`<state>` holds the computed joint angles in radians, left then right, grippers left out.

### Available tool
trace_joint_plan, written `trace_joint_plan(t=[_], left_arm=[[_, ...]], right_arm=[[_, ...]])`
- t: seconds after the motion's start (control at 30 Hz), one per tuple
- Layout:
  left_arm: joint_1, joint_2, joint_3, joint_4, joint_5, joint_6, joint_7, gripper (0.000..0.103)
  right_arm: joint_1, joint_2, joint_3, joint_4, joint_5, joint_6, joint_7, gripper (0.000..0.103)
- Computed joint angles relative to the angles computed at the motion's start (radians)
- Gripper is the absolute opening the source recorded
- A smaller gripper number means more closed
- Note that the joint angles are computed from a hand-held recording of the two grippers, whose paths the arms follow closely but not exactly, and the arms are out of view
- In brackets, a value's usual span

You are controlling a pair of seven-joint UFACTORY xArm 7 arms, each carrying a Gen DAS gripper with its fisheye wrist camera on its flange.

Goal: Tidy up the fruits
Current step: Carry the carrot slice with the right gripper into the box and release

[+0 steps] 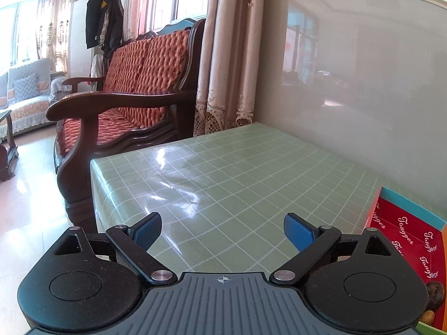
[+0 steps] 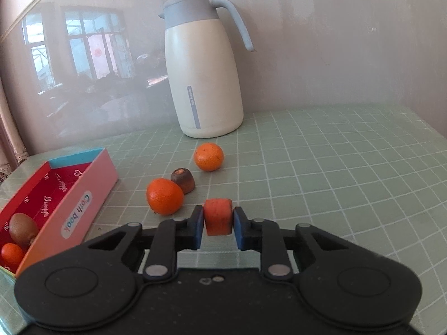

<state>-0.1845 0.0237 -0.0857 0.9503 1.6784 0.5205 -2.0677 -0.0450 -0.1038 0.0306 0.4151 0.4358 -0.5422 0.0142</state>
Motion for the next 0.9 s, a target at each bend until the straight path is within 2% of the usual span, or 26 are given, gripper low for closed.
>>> trace_joint_plan(t=[0.03, 0.1, 0.17, 0.3, 0.43, 0.57, 0.67, 0.83, 0.9], left_arm=[[0.001, 0.0, 0.001, -0.001, -0.001, 0.0, 0.0, 0.094], [0.004, -0.001, 0.003, -0.002, -0.009, -0.001, 0.001, 0.094], [0.007, -0.003, 0.006, -0.004, -0.018, -0.004, 0.002, 0.094], [0.012, -0.011, 0.008, -0.014, -0.02, 0.004, 0.002, 0.094], [0.023, -0.024, 0.012, -0.029, -0.018, 0.011, -0.001, 0.094], [0.039, -0.032, 0.019, -0.04, -0.025, 0.005, 0.002, 0.094], [0.05, -0.038, 0.022, -0.047, -0.024, 0.003, 0.002, 0.094], [0.067, -0.041, 0.028, -0.053, -0.017, -0.004, -0.002, 0.094], [0.071, -0.041, 0.029, -0.054, -0.018, -0.005, -0.003, 0.094]], right_arm=[[-0.015, -0.012, 0.02, -0.007, -0.024, -0.014, 0.012, 0.021], [0.022, -0.027, -0.018, -0.021, -0.119, -0.048, 0.059, 0.021], [0.036, -0.033, -0.02, -0.02, -0.191, -0.063, 0.09, 0.021], [0.067, -0.023, -0.076, 0.005, -0.449, -0.057, 0.267, 0.021], [0.08, 0.005, -0.1, 0.055, -0.676, -0.05, 0.42, 0.021], [0.084, 0.041, -0.073, 0.097, -0.767, -0.038, 0.469, 0.021], [0.087, 0.065, -0.049, 0.128, -0.79, -0.021, 0.478, 0.021], [0.093, 0.101, -0.02, 0.166, -0.811, 0.022, 0.48, 0.024], [0.101, 0.099, -0.007, 0.162, -0.758, 0.025, 0.433, 0.027]])
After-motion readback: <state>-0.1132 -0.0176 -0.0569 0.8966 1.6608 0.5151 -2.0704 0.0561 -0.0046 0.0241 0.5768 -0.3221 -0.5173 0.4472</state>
